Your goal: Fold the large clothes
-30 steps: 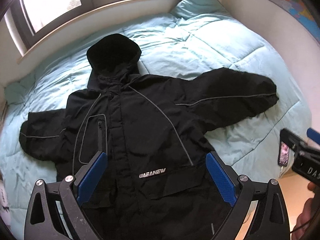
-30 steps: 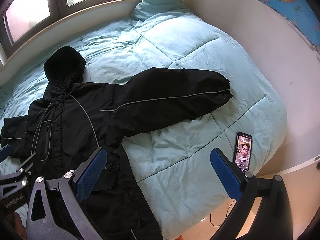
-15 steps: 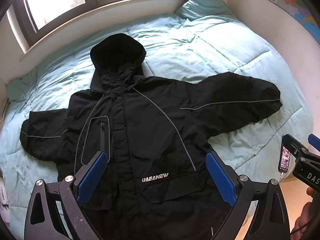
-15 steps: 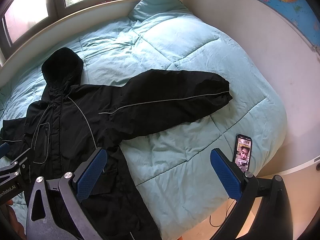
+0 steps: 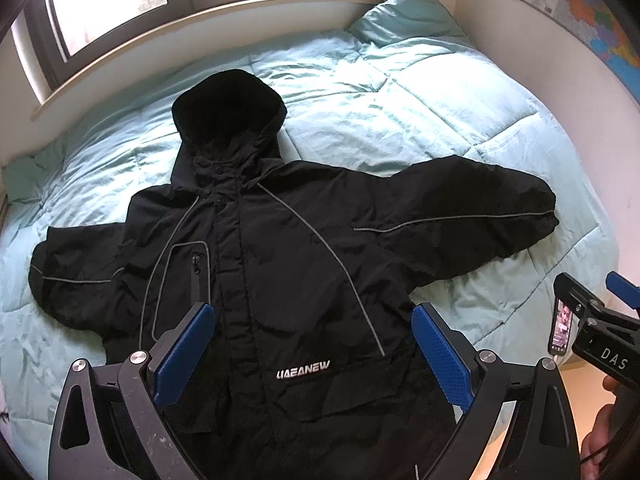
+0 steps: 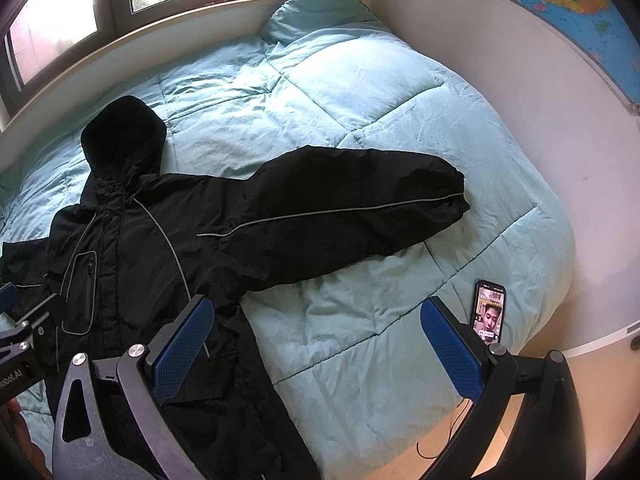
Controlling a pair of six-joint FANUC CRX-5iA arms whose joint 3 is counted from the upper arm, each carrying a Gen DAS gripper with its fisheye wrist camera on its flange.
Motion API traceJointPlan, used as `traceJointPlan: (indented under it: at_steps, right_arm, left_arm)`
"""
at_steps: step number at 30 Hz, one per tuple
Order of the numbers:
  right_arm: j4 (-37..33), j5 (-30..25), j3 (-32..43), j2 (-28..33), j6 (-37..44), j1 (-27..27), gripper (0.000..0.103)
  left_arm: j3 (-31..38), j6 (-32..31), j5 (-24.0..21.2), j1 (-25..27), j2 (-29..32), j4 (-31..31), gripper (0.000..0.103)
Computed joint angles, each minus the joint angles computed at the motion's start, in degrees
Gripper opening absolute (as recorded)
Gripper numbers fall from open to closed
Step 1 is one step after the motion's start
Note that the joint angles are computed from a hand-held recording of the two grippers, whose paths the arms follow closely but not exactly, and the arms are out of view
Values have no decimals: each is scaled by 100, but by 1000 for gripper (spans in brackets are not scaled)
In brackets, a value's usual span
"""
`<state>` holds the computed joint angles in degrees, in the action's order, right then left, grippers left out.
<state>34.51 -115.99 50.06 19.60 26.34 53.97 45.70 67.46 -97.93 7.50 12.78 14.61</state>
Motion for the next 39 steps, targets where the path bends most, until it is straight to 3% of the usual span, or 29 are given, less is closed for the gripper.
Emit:
traceJointPlan:
  at_steps: [6,14,18,21,22,29,33,39]
  right_arm:
    - [-198,313,-587,-306,-137,-200,96]
    - [-422,1273,-2157,-1198,-345,-816,95]
    - [-585,2079,-3188,-1853,-458,-1291,86]
    - [-629,2549,-3903,-2310,-488,-1711,67]
    - [-666,2638,-4034,-2392,-433,-1854,66]
    - [-1085,3375,-4678,-2609,377,-3288,66]
    - [-1683,3816,-4863,-2654,697,-4045,67]
    - [-2166,4368,-5003,-2653,1224,-4567,76]
  left_arm:
    - [123,128,73,-309,220,-23,99]
    - [204,536,280,-856,611,117,99]
    - [12,703,614,-1202,700,62,99]
    - [-104,939,861,-1483,806,-21,99]
    - [-116,998,913,-1552,839,-42,99]
    - [-154,1336,1347,-2014,1132,-54,99]
    - [-138,1390,1524,-2183,1237,-212,99]
    - [-103,1365,1619,-2219,1478,-94,98]
